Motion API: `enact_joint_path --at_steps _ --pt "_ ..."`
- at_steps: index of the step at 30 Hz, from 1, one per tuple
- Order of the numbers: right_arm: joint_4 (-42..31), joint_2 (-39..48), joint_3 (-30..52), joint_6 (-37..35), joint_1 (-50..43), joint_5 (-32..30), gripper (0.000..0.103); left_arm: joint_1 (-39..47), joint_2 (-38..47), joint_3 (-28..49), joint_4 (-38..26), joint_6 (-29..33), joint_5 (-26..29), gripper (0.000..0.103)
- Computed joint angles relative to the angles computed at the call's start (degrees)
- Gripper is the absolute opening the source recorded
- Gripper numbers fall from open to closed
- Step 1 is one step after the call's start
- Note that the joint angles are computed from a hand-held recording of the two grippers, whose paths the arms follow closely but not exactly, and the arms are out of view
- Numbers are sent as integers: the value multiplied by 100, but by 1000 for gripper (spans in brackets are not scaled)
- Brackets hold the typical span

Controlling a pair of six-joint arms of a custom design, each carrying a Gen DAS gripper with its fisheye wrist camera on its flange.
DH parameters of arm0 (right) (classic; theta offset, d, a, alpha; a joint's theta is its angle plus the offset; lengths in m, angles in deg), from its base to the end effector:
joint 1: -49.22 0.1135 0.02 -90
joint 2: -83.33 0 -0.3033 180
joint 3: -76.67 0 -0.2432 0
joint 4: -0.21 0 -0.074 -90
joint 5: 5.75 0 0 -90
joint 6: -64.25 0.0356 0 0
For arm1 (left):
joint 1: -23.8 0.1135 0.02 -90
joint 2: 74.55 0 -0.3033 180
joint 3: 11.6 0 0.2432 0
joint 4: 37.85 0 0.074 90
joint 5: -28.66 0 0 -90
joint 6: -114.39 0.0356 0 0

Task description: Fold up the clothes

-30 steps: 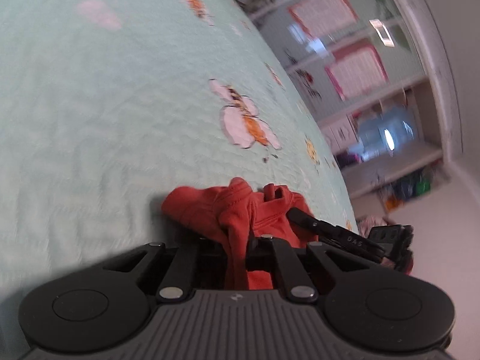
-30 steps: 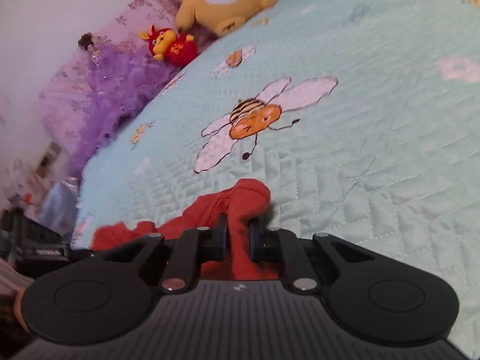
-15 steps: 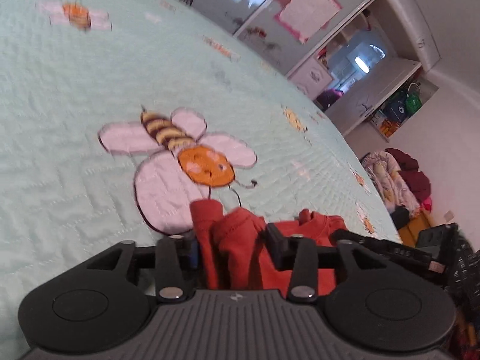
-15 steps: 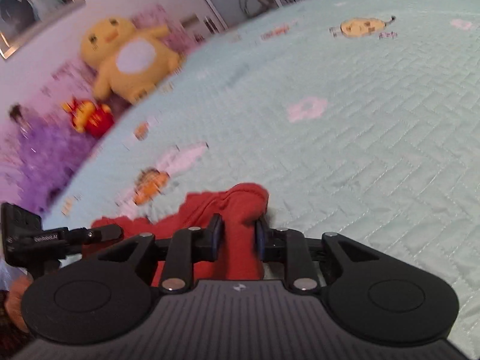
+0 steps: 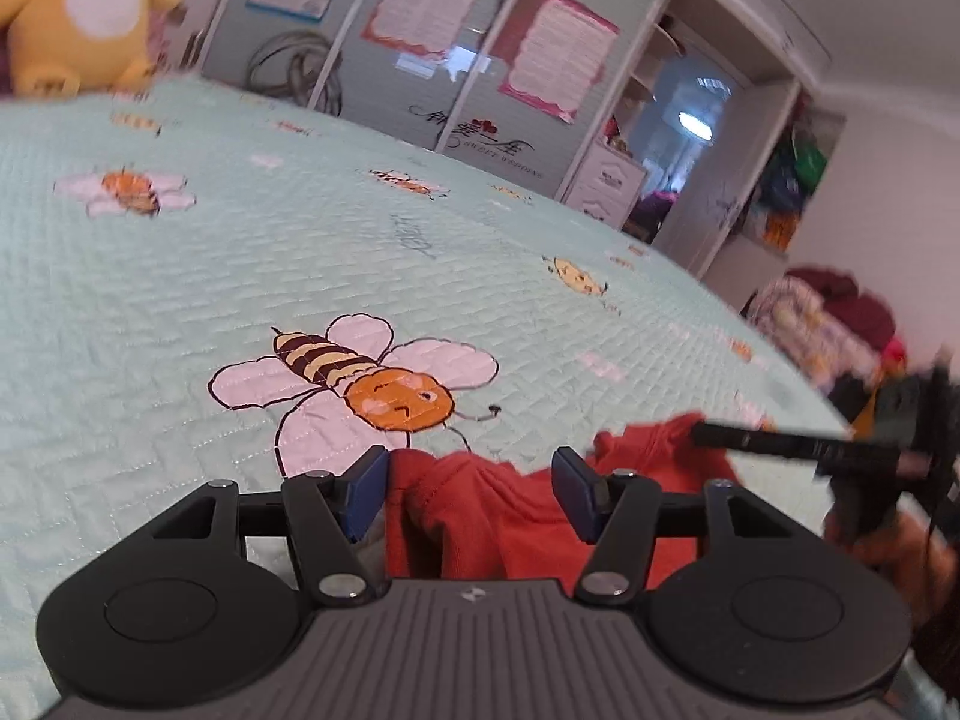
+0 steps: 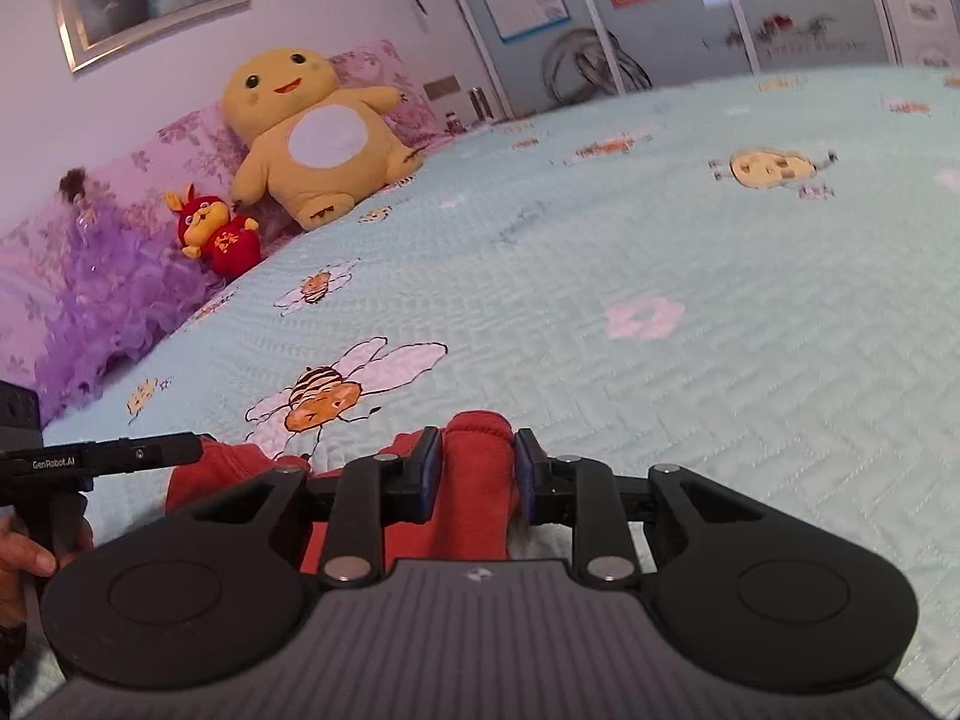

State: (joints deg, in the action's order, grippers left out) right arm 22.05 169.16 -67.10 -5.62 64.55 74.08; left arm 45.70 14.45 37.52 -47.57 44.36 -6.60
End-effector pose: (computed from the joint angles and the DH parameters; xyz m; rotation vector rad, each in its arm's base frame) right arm 0.2414 0.0727 0.1800 -0.0247 2.0951 0.5620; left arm 0.2545 0.0710 0.1888 0.3593 2.0759 -0.7286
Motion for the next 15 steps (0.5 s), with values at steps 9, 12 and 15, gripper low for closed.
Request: enact_joint_path --at_steps 9,12,15 --pt "-308 198 258 -183 3 -280 28 -192 -98 -351 617 130 -332 62" --pt "-86 210 149 -95 -49 -357 25 -200 -405 -565 939 108 -463 62" --pt "54 192 60 -96 -55 -393 24 -302 -680 -726 1030 307 -781 63"
